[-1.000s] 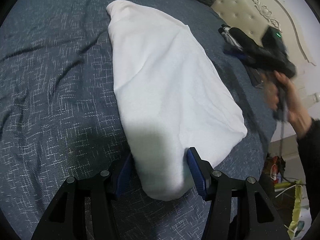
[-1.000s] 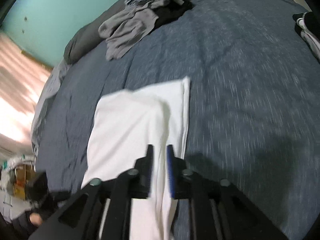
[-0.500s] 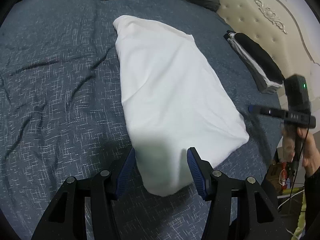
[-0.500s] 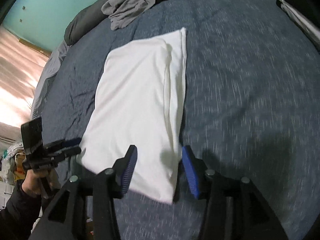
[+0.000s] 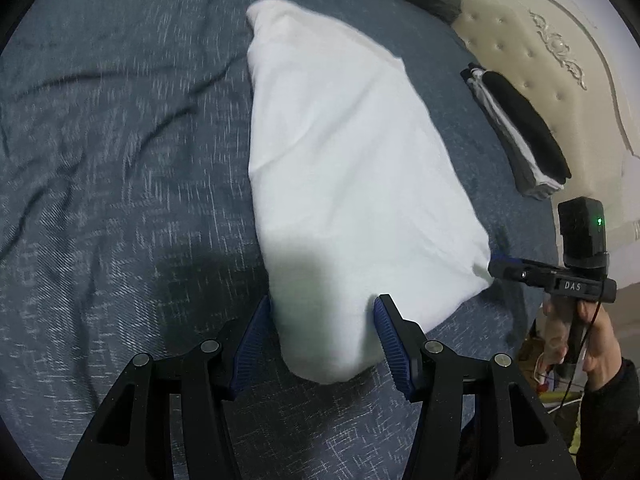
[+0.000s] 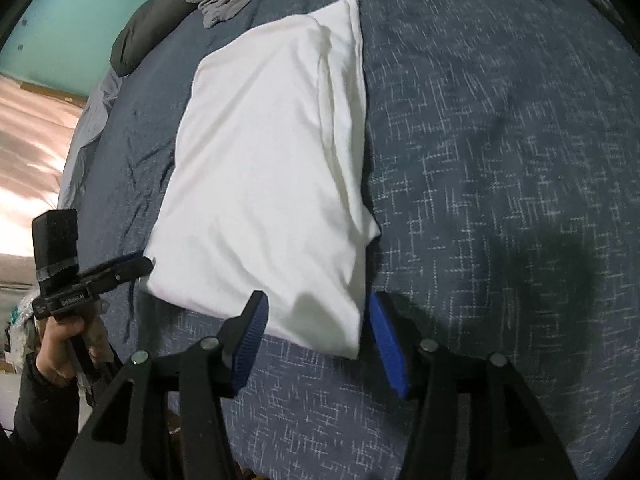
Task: Fold clothes
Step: 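Grasp the white shirt strip end with the left tool, then lift the white shirt with the left tool while the right tool grips it too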
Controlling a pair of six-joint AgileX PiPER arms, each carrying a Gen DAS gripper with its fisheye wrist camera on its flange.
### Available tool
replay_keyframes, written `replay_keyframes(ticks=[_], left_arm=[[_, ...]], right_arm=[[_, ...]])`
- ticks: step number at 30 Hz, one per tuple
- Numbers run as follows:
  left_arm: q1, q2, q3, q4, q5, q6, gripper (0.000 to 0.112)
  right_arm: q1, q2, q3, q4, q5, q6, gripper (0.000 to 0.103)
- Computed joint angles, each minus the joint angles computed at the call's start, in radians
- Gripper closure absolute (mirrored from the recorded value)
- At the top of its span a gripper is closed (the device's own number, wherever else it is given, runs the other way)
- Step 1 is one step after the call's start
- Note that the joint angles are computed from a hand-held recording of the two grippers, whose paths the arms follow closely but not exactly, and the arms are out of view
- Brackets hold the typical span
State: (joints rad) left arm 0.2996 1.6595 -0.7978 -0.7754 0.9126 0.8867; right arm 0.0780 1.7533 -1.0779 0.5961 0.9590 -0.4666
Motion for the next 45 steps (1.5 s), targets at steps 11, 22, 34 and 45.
replay_keyframes(ticks=[11, 22, 34, 45], left_arm=[[-0.002, 0.087, -0.010, -0.098, -0.001, 0.047, 0.051], [-0.008, 0.137, -0.019, -0.166, 0.007, 0.104, 0.051], [-0.058, 0.065, 0.007, -0.198, -0.045, 0.162, 0.073], [-0.071, -0.042, -0.152, -0.229, 0.091, 0.107, 0.079]], right_arm=[[-0.013, 0.062, 0.004, 0.052, -0.010, -0.032, 0.047], [0.017, 0.117, -0.032, 0.098, -0.001, -0.057, 0.047], [0.078, 0.058, 0.016, 0.091, -0.076, -0.078, 0.090], [0.025, -0.027, -0.106, 0.242, 0.023, -0.178, 0.092]])
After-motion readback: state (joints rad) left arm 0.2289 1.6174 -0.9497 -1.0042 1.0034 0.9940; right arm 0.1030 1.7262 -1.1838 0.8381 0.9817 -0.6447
